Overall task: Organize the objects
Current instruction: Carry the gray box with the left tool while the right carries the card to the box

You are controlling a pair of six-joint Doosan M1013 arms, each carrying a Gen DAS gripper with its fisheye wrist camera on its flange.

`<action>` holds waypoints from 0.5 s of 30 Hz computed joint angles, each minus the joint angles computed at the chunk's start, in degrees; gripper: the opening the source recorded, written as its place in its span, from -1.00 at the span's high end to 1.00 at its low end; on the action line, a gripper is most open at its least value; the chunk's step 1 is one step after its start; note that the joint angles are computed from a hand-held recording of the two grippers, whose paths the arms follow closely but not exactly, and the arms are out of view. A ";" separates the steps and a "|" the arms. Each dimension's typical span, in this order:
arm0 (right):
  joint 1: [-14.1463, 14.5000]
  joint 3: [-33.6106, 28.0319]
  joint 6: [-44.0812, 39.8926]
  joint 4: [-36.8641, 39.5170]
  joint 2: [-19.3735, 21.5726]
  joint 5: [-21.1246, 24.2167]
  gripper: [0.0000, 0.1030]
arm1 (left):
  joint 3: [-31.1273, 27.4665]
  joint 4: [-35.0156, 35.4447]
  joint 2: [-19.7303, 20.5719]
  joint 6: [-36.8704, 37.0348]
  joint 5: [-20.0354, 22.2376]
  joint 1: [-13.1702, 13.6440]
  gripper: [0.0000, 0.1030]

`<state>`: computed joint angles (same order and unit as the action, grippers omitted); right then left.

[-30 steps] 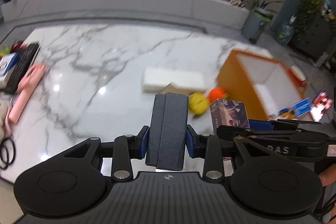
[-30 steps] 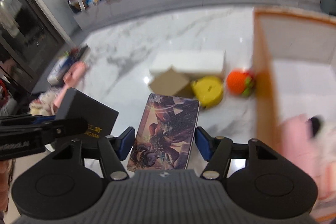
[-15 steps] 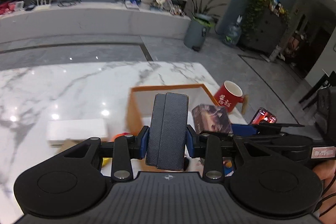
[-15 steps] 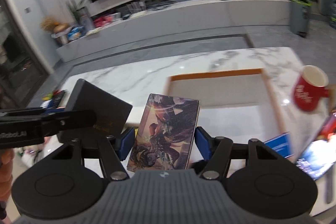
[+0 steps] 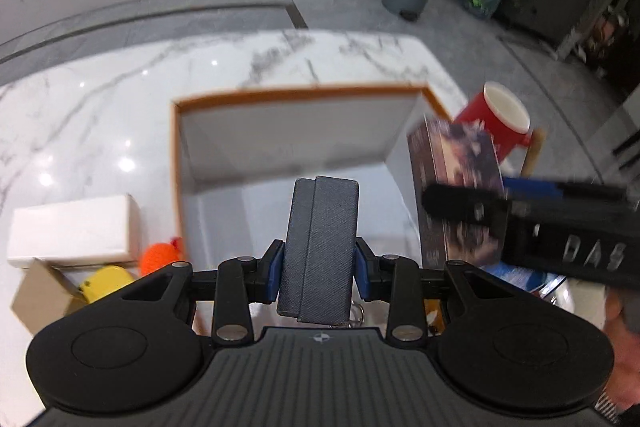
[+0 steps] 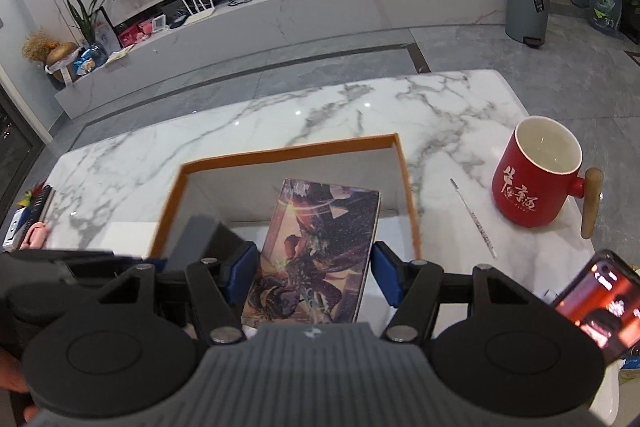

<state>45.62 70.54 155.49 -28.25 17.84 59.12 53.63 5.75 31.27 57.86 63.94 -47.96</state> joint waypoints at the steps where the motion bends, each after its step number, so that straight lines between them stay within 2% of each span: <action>1: -0.37 0.62 0.01 0.45 -0.21 -0.88 -0.24 | -0.44 -0.22 0.54 0.74 0.58 -0.13 0.23; 7: -1.51 2.67 0.57 3.03 -0.58 -4.40 -0.24 | -1.98 -3.28 2.36 1.69 3.17 -0.16 0.23; 15: -1.15 3.15 0.36 2.62 -0.07 -4.39 -0.24 | -0.40 -3.35 1.95 0.62 3.58 0.21 0.22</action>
